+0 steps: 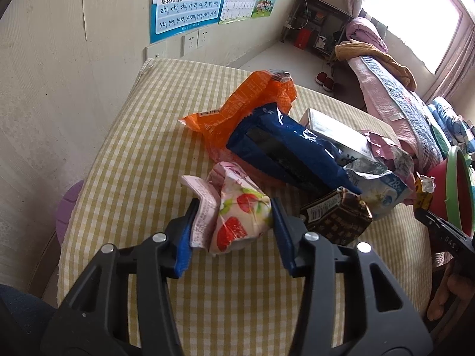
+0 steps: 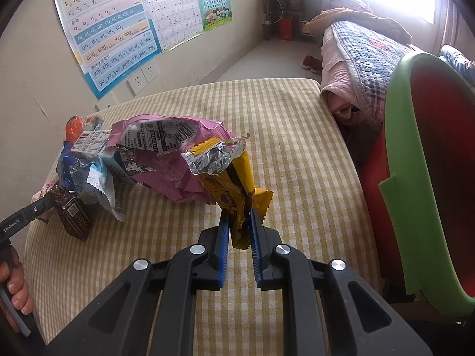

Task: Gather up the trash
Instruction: 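Carry both wrappers over the red bin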

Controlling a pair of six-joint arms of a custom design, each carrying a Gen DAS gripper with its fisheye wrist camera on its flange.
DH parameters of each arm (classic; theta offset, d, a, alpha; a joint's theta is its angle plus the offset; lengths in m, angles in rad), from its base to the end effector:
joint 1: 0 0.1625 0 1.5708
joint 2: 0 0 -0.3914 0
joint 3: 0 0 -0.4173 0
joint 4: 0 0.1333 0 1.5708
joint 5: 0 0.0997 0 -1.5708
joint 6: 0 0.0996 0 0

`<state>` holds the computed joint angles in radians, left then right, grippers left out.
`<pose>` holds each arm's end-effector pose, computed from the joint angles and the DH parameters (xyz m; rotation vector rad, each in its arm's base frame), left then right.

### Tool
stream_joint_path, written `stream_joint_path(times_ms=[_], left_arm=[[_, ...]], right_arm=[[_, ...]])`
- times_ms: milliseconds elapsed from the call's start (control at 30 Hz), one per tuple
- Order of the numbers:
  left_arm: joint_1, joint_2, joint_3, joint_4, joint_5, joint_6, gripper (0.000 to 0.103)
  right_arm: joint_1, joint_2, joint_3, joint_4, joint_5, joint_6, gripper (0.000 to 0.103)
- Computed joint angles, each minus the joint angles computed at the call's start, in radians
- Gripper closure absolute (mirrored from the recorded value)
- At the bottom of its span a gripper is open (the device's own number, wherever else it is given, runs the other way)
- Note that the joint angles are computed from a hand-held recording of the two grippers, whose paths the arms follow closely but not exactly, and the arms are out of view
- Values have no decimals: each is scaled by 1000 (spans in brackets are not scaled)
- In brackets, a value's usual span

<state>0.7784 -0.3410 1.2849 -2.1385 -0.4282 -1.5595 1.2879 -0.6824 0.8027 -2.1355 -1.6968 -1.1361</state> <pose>-0.3349 -0.6447 -0.1196 -0.5583 2.0835 -1.1136 -0.1214 -0.8504 0.3129 1.0966 -2.5070 0.3566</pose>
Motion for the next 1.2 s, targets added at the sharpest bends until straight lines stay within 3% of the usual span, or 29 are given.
stream_joint_path(times_ms=[433, 800, 1000, 1200], left_arm=[[-44, -6, -26, 137, 15, -91, 59], [-88, 25, -101, 200, 37, -100, 60], [-97, 60, -165, 175, 45, -23, 60], [-98, 126, -274, 86, 58, 140, 60]], right_arm=[[-9, -61, 67, -33, 56, -21, 90], [-21, -95, 82, -32, 122, -13, 90], [-27, -99, 64, -17, 161, 6, 90], [-32, -85, 16, 0, 193, 41, 90]])
